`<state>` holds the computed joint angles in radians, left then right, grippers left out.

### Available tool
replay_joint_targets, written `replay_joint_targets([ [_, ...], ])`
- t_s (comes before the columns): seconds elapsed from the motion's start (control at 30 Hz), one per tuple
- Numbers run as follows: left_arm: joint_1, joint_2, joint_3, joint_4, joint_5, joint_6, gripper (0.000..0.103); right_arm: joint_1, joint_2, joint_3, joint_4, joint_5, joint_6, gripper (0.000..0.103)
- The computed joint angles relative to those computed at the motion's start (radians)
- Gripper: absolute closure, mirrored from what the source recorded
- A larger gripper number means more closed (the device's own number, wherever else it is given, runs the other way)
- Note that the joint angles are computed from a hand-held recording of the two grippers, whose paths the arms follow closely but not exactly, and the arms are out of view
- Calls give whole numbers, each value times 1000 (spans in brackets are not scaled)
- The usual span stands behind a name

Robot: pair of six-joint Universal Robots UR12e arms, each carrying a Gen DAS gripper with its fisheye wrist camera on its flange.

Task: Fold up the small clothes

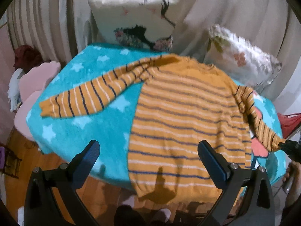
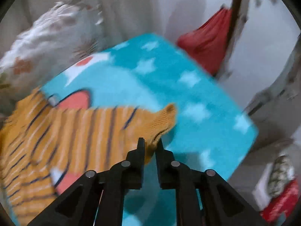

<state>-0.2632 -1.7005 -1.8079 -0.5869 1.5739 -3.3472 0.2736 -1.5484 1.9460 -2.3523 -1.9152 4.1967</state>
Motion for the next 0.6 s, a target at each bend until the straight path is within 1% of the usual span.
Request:
replay_joint_targets([
  [0.07, -13, 3, -5, -27, 5, -27, 0, 2, -1, 44, -183, 160, -80, 62],
  [0.13, -30, 4, -8, -44, 22, -46, 0, -1, 16, 76, -333, 357, -156, 61],
  [0.17, -38, 5, -10, -52, 29, -52, 0, 3, 32, 77, -372, 426, -188, 61],
  [0.2, -47, 6, -12, -53, 35, -58, 0, 13, 55, 65, -386, 495, -235, 61],
  [0.23, -54, 7, -14, -55, 39, -60, 0, 24, 70, 51, -368, 521, -267, 61],
  [0.27, -59, 7, -14, -57, 41, -60, 0, 41, 92, 26, -323, 523, -299, 62],
  [0.3, -66, 6, -14, -58, 42, -60, 0, 56, 109, 12, -302, 518, -308, 61],
  [0.33, -72, 5, -15, -59, 43, -59, 0, 71, 113, 8, -322, 482, -311, 62],
  [0.37, -78, 5, -14, -61, 44, -59, 0, 76, 116, 7, -329, 489, -321, 85],
  [0.4, -84, 4, -13, -63, 45, -57, 0, 69, 115, 3, -311, 532, -331, 99],
  [0.43, -88, 4, -13, -60, 46, -55, 0, 70, 103, 16, -321, 539, -316, 99],
  [0.47, -93, 5, -14, -51, 47, -51, 0, 77, 82, 30, -313, 512, -318, 99],
  [0.53, -99, 6, -14, -33, 55, -46, 0, 76, 44, 58, -282, 479, -319, 99],
  [0.57, -102, 6, -13, -27, 60, -44, 0, 62, 23, 81, -287, 495, -312, 99],
  [0.6, -104, 5, -12, -25, 63, -44, 0, 47, -12, 115, -297, 509, -295, 98],
])
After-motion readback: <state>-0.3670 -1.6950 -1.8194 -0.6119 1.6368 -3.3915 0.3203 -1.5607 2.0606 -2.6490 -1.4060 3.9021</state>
